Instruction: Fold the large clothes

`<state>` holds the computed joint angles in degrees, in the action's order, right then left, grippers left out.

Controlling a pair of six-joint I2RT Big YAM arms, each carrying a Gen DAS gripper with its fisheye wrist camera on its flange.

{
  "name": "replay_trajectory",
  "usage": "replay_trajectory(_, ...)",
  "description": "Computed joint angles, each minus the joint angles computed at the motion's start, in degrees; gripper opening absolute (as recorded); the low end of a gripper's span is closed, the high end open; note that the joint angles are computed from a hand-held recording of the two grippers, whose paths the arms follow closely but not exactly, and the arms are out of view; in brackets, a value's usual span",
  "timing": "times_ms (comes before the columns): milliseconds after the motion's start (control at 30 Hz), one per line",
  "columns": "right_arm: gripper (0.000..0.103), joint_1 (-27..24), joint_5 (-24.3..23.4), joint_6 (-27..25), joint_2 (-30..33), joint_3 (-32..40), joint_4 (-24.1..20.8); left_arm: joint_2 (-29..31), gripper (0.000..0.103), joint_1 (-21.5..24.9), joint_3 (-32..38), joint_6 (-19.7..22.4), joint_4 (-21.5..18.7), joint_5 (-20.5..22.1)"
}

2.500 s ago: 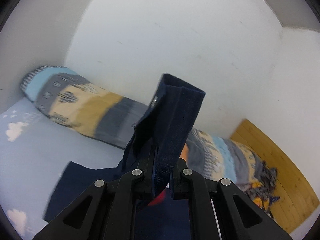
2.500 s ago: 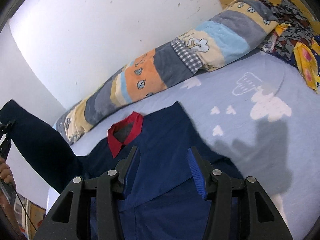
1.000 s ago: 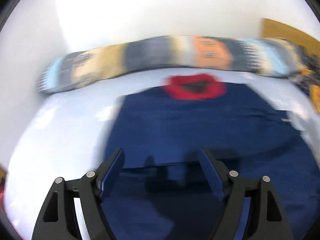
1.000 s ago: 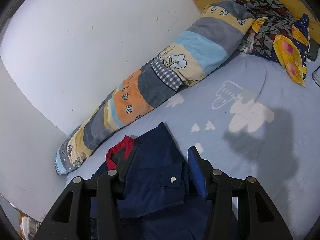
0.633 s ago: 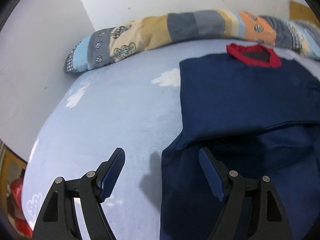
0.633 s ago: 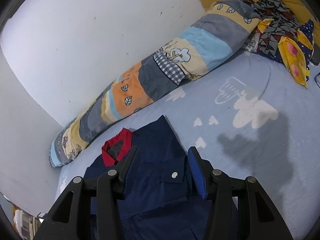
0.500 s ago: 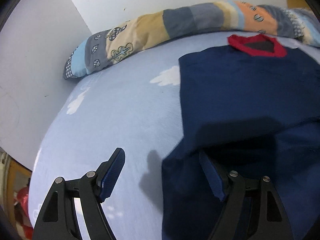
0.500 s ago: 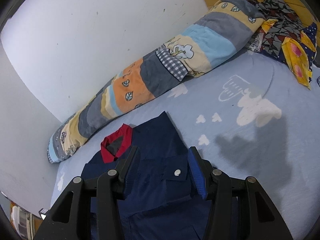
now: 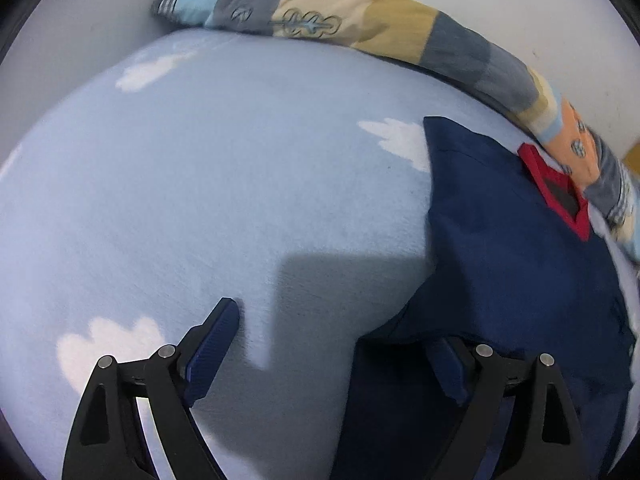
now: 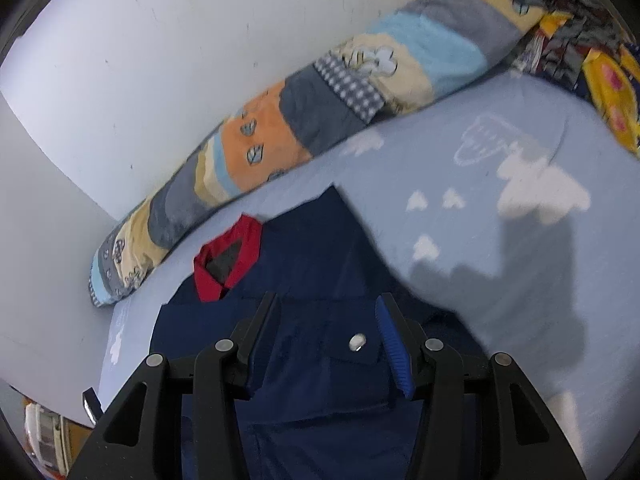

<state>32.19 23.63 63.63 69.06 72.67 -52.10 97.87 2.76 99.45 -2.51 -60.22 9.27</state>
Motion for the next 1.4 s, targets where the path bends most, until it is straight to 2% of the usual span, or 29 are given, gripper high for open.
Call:
replay_trajectory(100, 0.051, -0.2, -7.1, -2.0, 2.6, 0.2, 3.0, -1.4, 0.087, -0.5, 0.2, 3.6, 0.5, -3.3)
replay_trajectory(167, 0.05, -0.3, -11.1, -2.2, 4.6, 0.5, 3.2, -2.6, 0.087, -0.9, 0.3, 5.2, -0.3, -5.7)
replay_trajectory(267, 0.048, -0.9, -15.5, -0.5, 8.9, 1.7, -2.3, -4.4, 0.086, -1.9, -0.4, 5.7, 0.6, -12.1)
replay_trajectory(333, 0.049, -1.4, -17.0, 1.9, 10.6, 1.8, -5.9, -4.4, 0.085, -1.7, 0.1, 4.1, 0.4, -14.3)
replay_trajectory(367, 0.049, -1.6, -17.4, 3.3, 10.6, 1.0, -6.3, -4.8, 0.085, -1.5, -0.3, 2.6, 1.5, -15.3)
replay_trajectory(400, 0.049, -1.6, -17.2, 3.8, 10.5, 0.8, -6.3, -5.4, 0.085, -1.3, -1.0, 0.9, 3.8, -14.9)
replay_trajectory(433, 0.049, -1.3, -16.4, 3.9, 10.9, 1.9, -8.3, -6.0, 0.085, -1.4, -1.6, -0.3, 5.5, -13.5)
replay_trajectory(500, 0.052, 0.0, -12.4, 4.0, 11.3, 3.7, -11.2, -6.7, 0.085, -2.1, -2.5, -1.9, 8.0, -9.1)
replay_trajectory(533, 0.052, 0.4, -11.4, 3.6, 10.9, 3.8, -10.4, -7.1, 0.085, -2.6, -3.1, -2.0, 9.0, -7.6)
replay_trajectory(633, 0.051, 1.2, -9.0, 1.5, 10.7, 4.6, -7.9, -7.8, 0.085, -6.1, -5.2, 1.5, 10.5, -4.5)
replay_trajectory(700, 0.051, 1.9, -7.3, 0.1, 12.1, 6.3, -8.8, -8.0, 0.085, -9.2, -7.0, 5.8, 10.9, -6.1)
replay_trajectory(800, 0.051, 2.2, -9.4, -0.8, 14.7, 7.9, -8.6, -6.8, 0.085, -12.2, -7.9, 9.7, 9.3, -7.1)
replay_trajectory(867, 0.05, 2.1, -10.2, -1.9, 16.2, 8.9, -9.5, -4.6, 0.086, -13.3, -7.0, 10.9, 7.0, -9.0)
replay_trajectory(933, 0.05, 2.6, -9.6, -3.2, 19.6, 12.2, -13.8, -1.1, 0.089, -13.9, -4.6, 12.7, 1.4, -13.5)
replay_trajectory(967, 0.05, 2.9, -9.3, -3.4, 20.7, 13.0, -15.4, -0.9, 0.09, -13.2, -4.9, 11.7, 1.7, -11.9)
replay_trajectory(1033, 0.052, 3.3, -8.4, -4.1, 22.2, 14.5, -17.8, 0.0, 0.089, -12.7, -3.1, 10.9, -0.5, -10.8)
replay_trajectory(1133, 0.054, 3.9, -6.8, -4.5, 23.4, 16.4, -20.1, -1.9, 0.086, -12.5, -3.7, 10.8, 1.2, -10.1)
replay_trajectory(1233, 0.053, 5.0, -4.4, -6.4, 23.0, 17.1, -17.5, -4.6, 0.086, -13.6, -5.6, 12.3, 4.9, -9.7)
replay_trajectory(1333, 0.053, 7.2, 0.4, -10.3, 24.4, 20.0, -17.7, -6.9, 0.086, -14.8, -7.5, 12.5, 7.1, -8.0)
replay_trajectory(1400, 0.053, 8.1, 1.2, -12.1, 25.5, 21.2, -17.5, -8.6, 0.086, -15.8, -9.5, 12.5, 8.7, -7.7)
